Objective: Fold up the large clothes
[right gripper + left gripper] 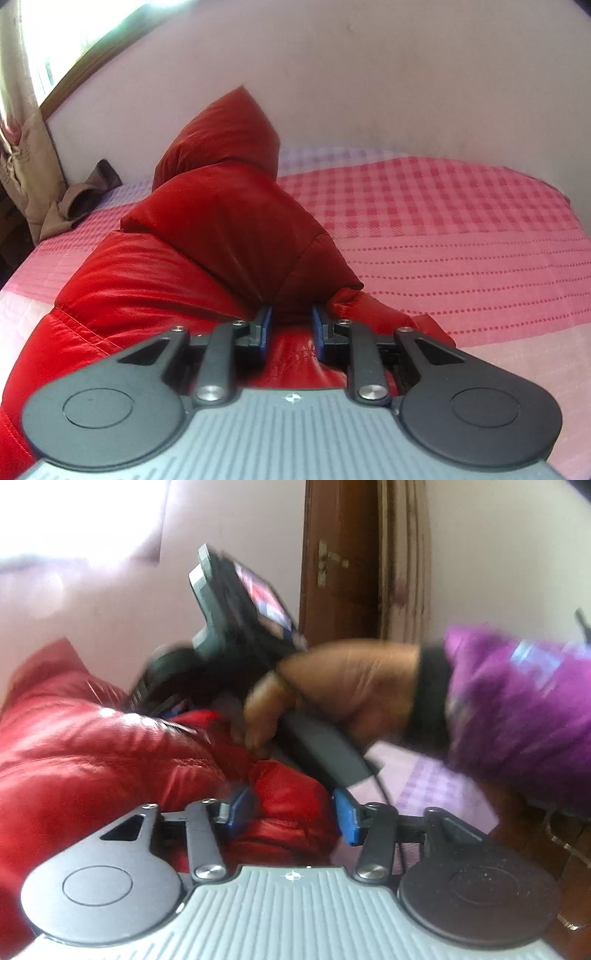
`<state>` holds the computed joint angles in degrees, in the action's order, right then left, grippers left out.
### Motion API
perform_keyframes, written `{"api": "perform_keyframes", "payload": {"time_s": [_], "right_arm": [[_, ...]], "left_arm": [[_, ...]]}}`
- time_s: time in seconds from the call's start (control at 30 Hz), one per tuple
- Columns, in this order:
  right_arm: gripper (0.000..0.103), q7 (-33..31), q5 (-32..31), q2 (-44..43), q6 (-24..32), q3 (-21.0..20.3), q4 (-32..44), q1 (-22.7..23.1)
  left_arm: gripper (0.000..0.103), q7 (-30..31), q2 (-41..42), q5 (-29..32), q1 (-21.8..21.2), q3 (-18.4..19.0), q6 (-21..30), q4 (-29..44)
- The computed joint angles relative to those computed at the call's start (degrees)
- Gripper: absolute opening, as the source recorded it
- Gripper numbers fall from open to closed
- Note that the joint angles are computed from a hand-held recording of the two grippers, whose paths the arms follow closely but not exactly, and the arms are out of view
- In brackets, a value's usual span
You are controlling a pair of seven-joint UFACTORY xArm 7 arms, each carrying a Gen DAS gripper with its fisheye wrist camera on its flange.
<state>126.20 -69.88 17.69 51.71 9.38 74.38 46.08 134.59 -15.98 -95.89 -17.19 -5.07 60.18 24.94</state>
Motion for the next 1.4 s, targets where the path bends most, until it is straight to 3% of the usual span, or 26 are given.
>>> {"api": "perform_keyframes", "payload": {"time_s": [0.13,0.2,0.27,0.4,0.77,1.07,1.4], "right_arm": [[0.021,4.12,-2.67,0.35,1.65,-0.23,-0.40,0.98],[0.021,5.60,-3.77,0.55,2.31,-0.22,-0.50,1.21],[0.021,6.15,-4.26,1.33,4.31,-0.12,0.51,1.78],[0.021,10.12,-6.92,3.96,11.27,-0.28,2.54,4.90],[0.021,15.33,-11.11,8.54,21.11,-1.38,5.10,9.52],[0.021,6.40,-6.81,12.91,27.03,-2.80,11.82,11.70],[0.021,1.45,-4.40,14.50,28.94,-4.38,14.41,13.04]], "left_arm": [[0.060,-6.37,-3.67,6.21,3.46,4.33,5.97,-0.36],[0.073,-9.24,-5.15,5.82,4.46,5.43,6.92,0.29],[0.078,-11.91,-5.15,3.39,4.79,5.24,5.67,2.00],[0.075,-17.38,0.01,1.22,4.48,2.79,-0.82,7.51],[0.075,-17.81,5.35,2.28,5.14,2.52,-0.79,10.92],[0.075,-14.97,7.72,1.93,5.00,1.39,-3.35,12.15],[0.075,-13.75,9.13,1.76,4.75,0.68,-4.85,12.83]]}}
